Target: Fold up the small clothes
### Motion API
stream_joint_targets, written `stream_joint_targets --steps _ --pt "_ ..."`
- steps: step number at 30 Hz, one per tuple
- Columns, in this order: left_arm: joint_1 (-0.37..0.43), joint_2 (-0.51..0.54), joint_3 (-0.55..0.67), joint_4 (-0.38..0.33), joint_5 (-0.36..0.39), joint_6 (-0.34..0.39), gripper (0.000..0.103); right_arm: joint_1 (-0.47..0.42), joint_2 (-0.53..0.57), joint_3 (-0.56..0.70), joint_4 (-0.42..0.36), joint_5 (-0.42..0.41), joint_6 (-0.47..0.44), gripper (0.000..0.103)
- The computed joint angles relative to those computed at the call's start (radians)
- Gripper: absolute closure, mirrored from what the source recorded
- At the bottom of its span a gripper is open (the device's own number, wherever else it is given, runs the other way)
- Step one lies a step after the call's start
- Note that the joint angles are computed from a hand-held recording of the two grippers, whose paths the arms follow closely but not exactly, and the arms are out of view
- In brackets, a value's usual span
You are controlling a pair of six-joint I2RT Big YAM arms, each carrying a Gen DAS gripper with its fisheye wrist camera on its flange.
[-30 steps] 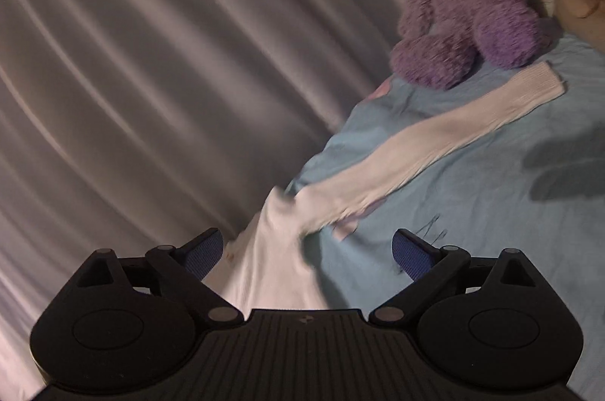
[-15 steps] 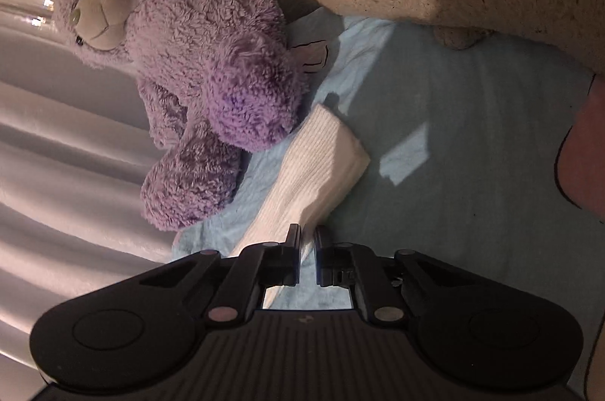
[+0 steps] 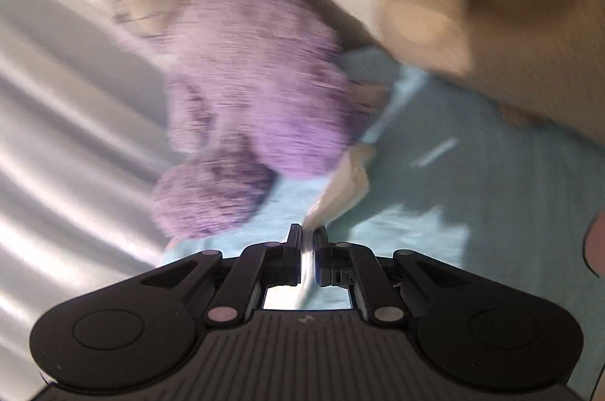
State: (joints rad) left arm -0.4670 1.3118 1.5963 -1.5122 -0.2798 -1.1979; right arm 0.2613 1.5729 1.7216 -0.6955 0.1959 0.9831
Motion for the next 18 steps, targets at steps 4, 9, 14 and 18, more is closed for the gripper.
stream_joint_targets --steps 4,9,14,18 --pt "0.046 -0.005 0.006 0.056 0.002 0.046 0.000 0.122 0.023 0.093 0.077 -0.219 -0.277 0.098" --pt "0.108 -0.067 -0.089 0.389 0.113 0.114 0.000 0.267 0.106 0.199 -0.018 -0.527 -0.518 0.094" --pt "0.168 -0.022 -0.107 0.512 0.289 0.113 0.000 0.306 0.127 0.156 -0.132 -0.529 -0.430 0.084" --pt "0.176 0.013 -0.120 0.604 0.355 0.134 0.015 0.307 0.077 0.051 -0.127 -0.499 -0.383 0.084"
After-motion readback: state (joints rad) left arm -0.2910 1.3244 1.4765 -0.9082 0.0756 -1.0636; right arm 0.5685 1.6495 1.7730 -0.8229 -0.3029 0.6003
